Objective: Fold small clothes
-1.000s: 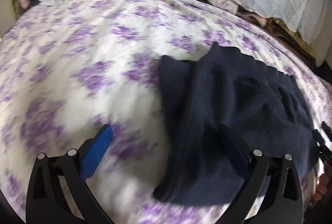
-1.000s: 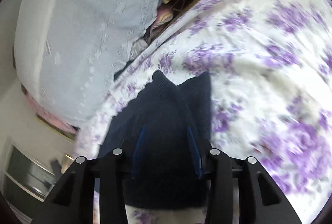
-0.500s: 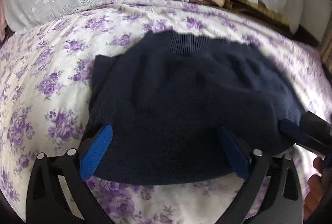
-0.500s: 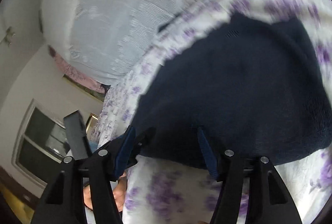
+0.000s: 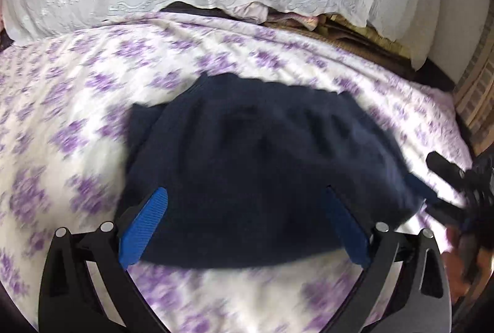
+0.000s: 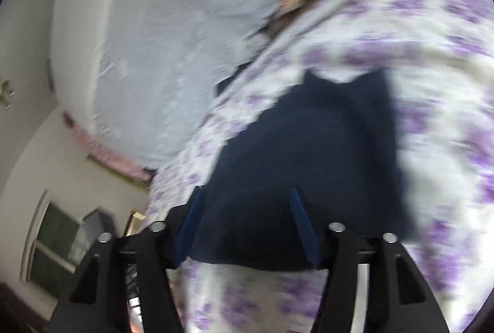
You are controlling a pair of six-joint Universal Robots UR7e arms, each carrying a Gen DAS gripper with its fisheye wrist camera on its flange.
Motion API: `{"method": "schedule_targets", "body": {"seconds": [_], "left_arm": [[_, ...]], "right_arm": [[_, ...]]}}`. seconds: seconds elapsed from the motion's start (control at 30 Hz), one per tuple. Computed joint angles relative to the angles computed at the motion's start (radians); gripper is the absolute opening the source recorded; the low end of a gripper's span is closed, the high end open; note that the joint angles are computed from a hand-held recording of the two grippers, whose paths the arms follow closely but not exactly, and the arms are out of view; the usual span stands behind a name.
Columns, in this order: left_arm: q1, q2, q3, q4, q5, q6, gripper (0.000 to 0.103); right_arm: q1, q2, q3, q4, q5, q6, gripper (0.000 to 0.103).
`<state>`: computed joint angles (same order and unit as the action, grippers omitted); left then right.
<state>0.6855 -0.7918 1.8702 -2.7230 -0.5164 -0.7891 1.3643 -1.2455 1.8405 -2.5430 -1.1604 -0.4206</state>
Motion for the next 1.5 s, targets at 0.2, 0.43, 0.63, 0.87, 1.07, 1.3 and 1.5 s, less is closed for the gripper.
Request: {"method": "schedule_targets", "body": {"seconds": [0.2, 0.43, 0.63, 0.87, 1.07, 1.3, 1.5], "left_arm": [[0.064, 0.088, -0.121, 0.15, -0.01, -0.027, 0.099], [0.029, 0.061, -0.044, 0.134, 0.04, -0.079, 0.099], [-0.043, 0.006, 0.091, 0.068, 0.081, -0.141, 0.098], [-0.063, -0.013, 0.119, 0.095, 0.07, -0.196, 0.098], [-0.076, -0.018, 0.108, 0.1, 0.089, -0.191, 0.098], [-0.024, 0.059, -0.059, 0.141, 0.105, -0.086, 0.098], [0.042, 0.144, -0.149, 0.141, 0.07, -0.028, 0.099]], "right_arm": [[0.023, 0.077, -0.047, 0.049, -0.029, 0.003, 0.066], [-0.01, 0.036, -0.022, -0.076, -0.087, 0.071, 0.053], [-0.063, -0.078, 0.032, -0.137, -0.059, 0.073, 0.076], [-0.125, -0.135, 0.08, -0.104, -0.029, 0.079, 0.076], [-0.097, -0.136, 0.1, -0.054, -0.069, 0.028, 0.085], [-0.051, -0.082, 0.082, -0.054, -0.155, 0.052, 0.097], [0.01, 0.023, 0.017, -0.163, -0.237, 0.129, 0.1]]}}
